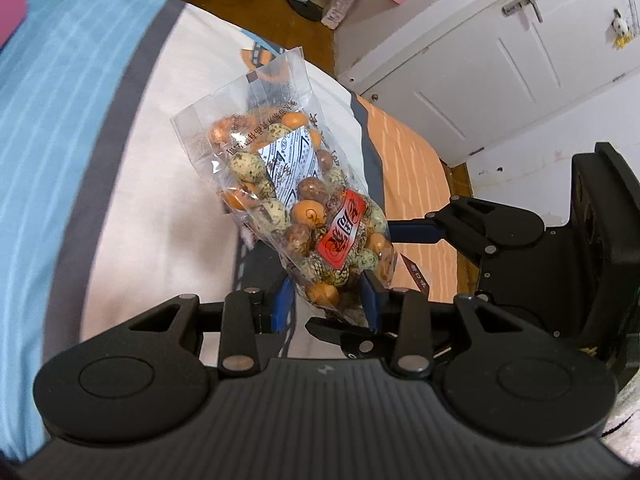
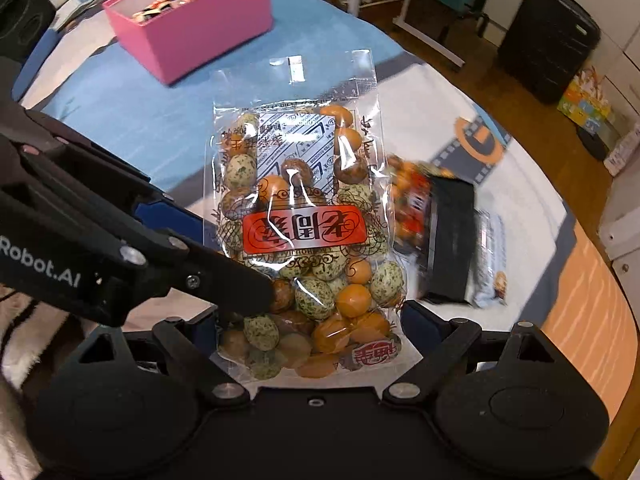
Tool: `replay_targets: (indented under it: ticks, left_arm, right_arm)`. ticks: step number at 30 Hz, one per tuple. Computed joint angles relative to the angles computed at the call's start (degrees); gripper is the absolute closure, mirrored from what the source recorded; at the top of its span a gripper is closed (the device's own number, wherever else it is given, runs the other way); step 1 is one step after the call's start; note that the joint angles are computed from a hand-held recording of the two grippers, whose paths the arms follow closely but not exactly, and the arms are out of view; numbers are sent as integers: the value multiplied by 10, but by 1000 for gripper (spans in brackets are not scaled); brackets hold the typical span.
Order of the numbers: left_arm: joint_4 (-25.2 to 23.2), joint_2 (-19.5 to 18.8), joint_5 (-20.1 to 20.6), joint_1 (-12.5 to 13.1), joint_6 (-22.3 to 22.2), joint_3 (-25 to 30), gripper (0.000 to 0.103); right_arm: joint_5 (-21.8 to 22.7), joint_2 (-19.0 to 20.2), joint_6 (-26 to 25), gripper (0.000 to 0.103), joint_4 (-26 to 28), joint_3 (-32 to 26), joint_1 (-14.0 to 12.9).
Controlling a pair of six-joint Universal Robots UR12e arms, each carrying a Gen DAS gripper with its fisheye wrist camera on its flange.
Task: Organize snacks
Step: 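Carry the peanut bag over the pink box and lower it inside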
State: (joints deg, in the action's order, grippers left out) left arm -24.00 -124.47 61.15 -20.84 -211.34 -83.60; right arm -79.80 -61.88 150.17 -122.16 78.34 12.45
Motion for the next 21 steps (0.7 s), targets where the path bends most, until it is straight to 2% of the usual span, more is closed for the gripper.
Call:
replay_targets:
  ticks: [11,21]
  left_arm:
    - [26,72,27,26,16,-81,68]
    - [55,117,71,57,42,-122,68]
  right_arm:
    - [2,-7,1,10,-1,-17,42]
    - [20,21,13,10,-32,-67,73]
